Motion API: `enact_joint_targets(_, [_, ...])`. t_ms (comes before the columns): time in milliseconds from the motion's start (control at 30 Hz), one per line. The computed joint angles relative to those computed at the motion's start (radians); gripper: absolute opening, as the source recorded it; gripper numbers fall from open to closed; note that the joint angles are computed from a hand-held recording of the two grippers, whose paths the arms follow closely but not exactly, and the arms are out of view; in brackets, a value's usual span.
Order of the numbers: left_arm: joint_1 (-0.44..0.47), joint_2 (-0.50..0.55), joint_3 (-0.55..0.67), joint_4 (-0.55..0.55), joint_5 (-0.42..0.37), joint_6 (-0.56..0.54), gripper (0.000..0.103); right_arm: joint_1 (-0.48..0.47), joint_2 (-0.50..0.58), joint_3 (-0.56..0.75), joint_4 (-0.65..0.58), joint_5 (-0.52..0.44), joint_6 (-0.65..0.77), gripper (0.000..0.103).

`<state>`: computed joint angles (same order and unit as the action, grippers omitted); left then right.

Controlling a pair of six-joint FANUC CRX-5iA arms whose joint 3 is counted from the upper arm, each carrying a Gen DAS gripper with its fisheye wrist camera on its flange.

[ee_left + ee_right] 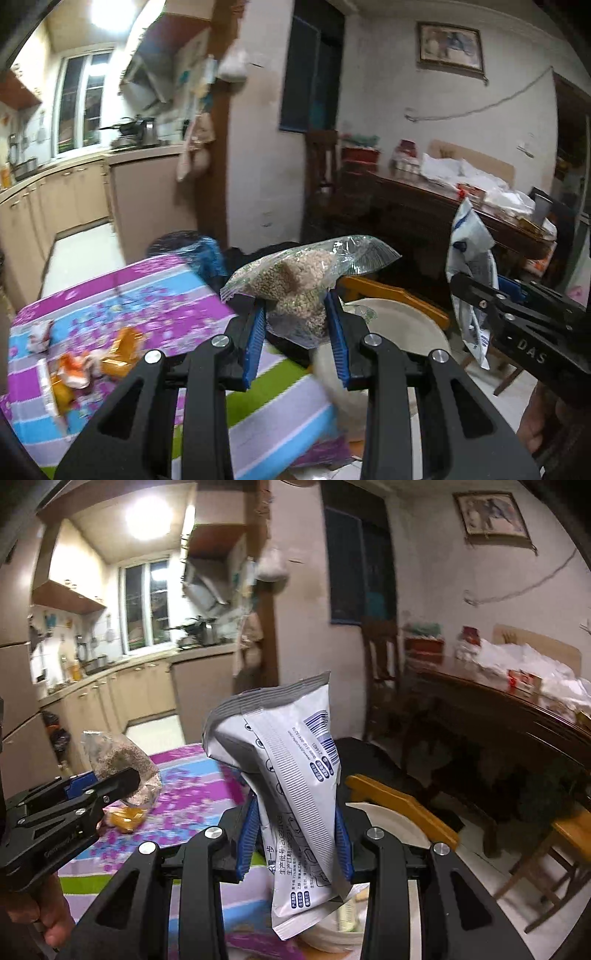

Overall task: Collect trash
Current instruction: 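Carry the white packet and clear grain bag with both tools over the white basin, then open both tools to drop the packet and grain bag into the basin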

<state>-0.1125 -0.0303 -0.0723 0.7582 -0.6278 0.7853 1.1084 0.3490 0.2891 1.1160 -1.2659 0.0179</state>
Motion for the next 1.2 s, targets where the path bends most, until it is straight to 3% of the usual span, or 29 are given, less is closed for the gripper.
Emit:
enact_joint_targets(267, [-0.084, 0.210, 0.255, -0.154, -0.168, 0.152, 0.030, -0.138, -0.069, -0.008, -0.288, 0.048, 0.141, 0.037])
enact_joint_targets(500, [-0.138, 0.340, 0.412, -0.282, -0.266, 0.294, 0.030, -0.271, -0.005, 0.099, -0.549, 0.077, 0.280, 0.038])
enact_joint_targets(667, [-0.161, 0.405, 0.495, -0.356, -0.346, 0.344, 0.030, -0.286, 0.034, 0.116, -0.599, 0.064, 0.299, 0.038])
enact_joint_targets(833, [-0.168, 0.436, 0.530, -0.400, -0.383, 0.377, 0.030, -0.262, 0.012, 0.038, -0.585, 0.080, 0.241, 0.038])
enact_joint_targets(1200, [-0.164, 0.482, 0.587, -0.388, -0.433, 0.398, 0.031, -0.260, 0.004, 0.026, -0.580, 0.108, 0.244, 0.039])
